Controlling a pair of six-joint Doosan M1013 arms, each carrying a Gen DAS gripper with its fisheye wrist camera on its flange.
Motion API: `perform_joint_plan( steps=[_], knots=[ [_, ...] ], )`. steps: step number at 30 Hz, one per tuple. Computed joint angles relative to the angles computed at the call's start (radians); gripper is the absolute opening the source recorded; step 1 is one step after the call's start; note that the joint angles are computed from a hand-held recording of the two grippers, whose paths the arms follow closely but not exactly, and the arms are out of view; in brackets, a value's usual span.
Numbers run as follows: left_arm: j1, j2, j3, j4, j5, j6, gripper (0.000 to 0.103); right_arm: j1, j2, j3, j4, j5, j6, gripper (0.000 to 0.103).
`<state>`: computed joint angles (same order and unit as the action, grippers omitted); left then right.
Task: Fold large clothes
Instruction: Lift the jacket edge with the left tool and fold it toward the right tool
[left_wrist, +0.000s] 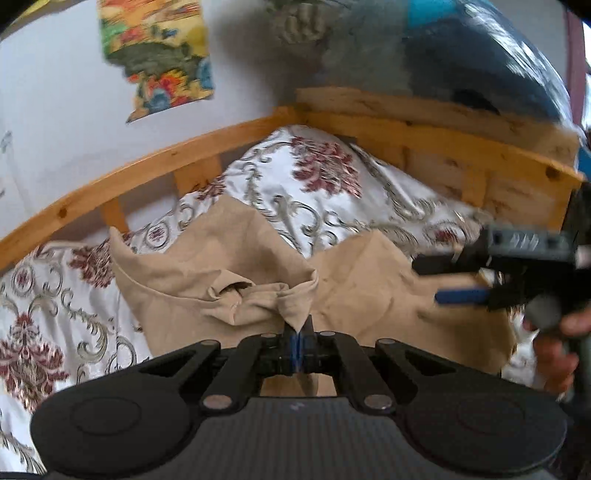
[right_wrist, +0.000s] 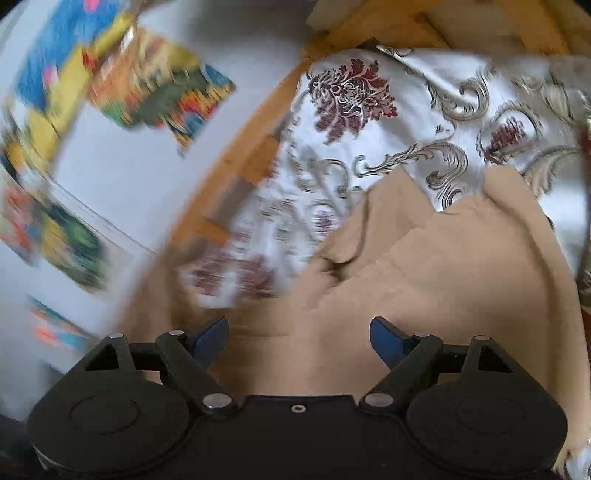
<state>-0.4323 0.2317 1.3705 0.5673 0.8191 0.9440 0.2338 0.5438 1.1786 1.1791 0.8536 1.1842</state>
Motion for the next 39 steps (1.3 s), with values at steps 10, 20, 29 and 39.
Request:
perform_joint_plan(
  steps=[10,20,29,39],
  knots=[
    [-0.049,0.027,0.014,-0.242,-0.011,0.516,0.0,-0.011,0.066,-0.063,0.202,0.206,-0.225,0.084],
    [-0.066,0.03,0.051,-0.313,-0.025,0.613,0.0,0.01,0.066,-0.082,-0.005,0.151,-0.247,0.057],
    [-0.079,0.017,0.025,-0.301,-0.015,0.581,0.0,0.006,0.031,-0.03,0.064,0.099,-0.241,0.011],
    [-0.069,0.01,0.031,-0.484,-0.124,0.653,0.002,-0.022,-0.021,0.014,-0.063,-0.041,-0.277,0.004]
  ],
)
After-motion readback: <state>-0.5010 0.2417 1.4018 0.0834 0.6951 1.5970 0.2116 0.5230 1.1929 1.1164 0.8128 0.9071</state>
